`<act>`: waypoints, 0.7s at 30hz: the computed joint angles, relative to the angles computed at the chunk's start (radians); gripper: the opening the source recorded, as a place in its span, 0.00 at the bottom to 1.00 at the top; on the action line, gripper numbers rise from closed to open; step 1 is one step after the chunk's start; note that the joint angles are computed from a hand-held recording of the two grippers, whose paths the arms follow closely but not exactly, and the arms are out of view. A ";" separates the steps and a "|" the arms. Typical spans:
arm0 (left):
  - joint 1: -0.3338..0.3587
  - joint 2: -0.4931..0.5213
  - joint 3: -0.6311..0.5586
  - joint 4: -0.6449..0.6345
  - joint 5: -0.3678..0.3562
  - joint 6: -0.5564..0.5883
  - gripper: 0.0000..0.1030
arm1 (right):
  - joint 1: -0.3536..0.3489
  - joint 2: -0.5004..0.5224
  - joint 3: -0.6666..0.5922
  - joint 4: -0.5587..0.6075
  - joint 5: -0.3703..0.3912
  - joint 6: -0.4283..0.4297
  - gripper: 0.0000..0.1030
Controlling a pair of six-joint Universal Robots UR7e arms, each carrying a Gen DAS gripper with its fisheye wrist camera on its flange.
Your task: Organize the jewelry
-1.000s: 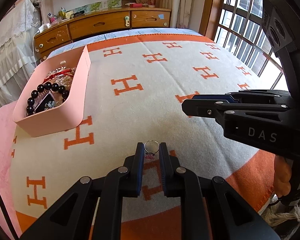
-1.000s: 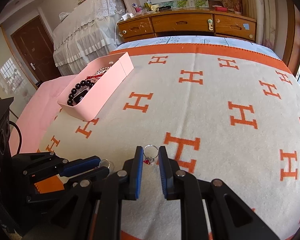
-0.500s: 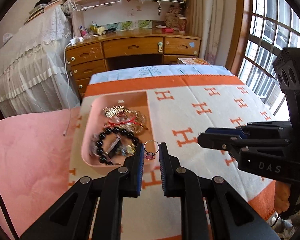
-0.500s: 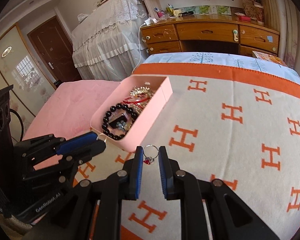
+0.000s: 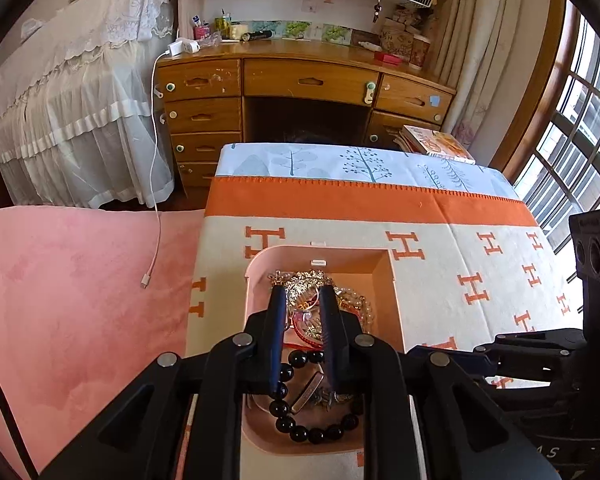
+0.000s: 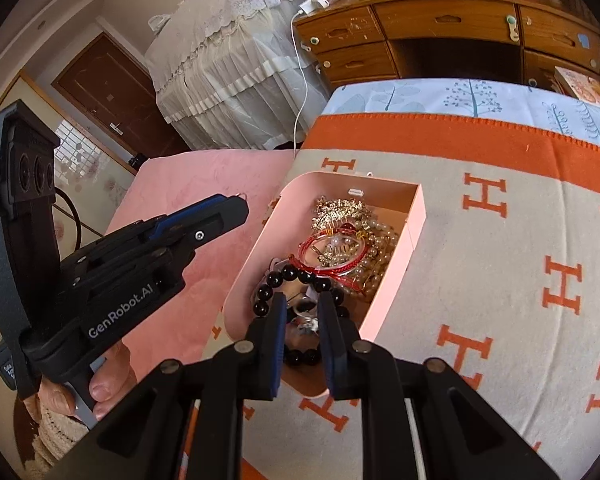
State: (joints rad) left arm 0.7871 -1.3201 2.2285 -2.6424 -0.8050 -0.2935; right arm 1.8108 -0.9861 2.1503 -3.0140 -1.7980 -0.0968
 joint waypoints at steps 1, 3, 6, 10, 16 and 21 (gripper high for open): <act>0.004 0.008 -0.005 0.002 -0.006 -0.001 0.33 | -0.002 0.001 -0.001 0.005 -0.003 0.004 0.24; 0.006 0.019 -0.006 -0.011 -0.005 0.000 0.71 | -0.004 0.006 0.001 0.002 -0.004 0.009 0.32; -0.010 0.028 0.009 -0.047 0.030 0.018 0.74 | -0.010 0.003 0.012 0.002 0.005 0.023 0.33; -0.026 0.020 0.027 -0.043 0.045 0.011 0.81 | 0.002 -0.002 0.041 -0.038 -0.027 0.013 0.33; -0.069 -0.006 0.074 -0.023 0.064 -0.038 0.87 | 0.020 -0.030 0.108 -0.105 -0.087 -0.014 0.33; -0.131 -0.029 0.116 0.058 0.126 -0.163 0.99 | 0.019 -0.065 0.173 -0.159 -0.120 -0.023 0.33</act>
State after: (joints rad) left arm 0.6562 -1.3496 2.3445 -2.5848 -0.6785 -0.4567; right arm 1.8303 -1.0510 2.3237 -3.1729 -1.9185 -0.1196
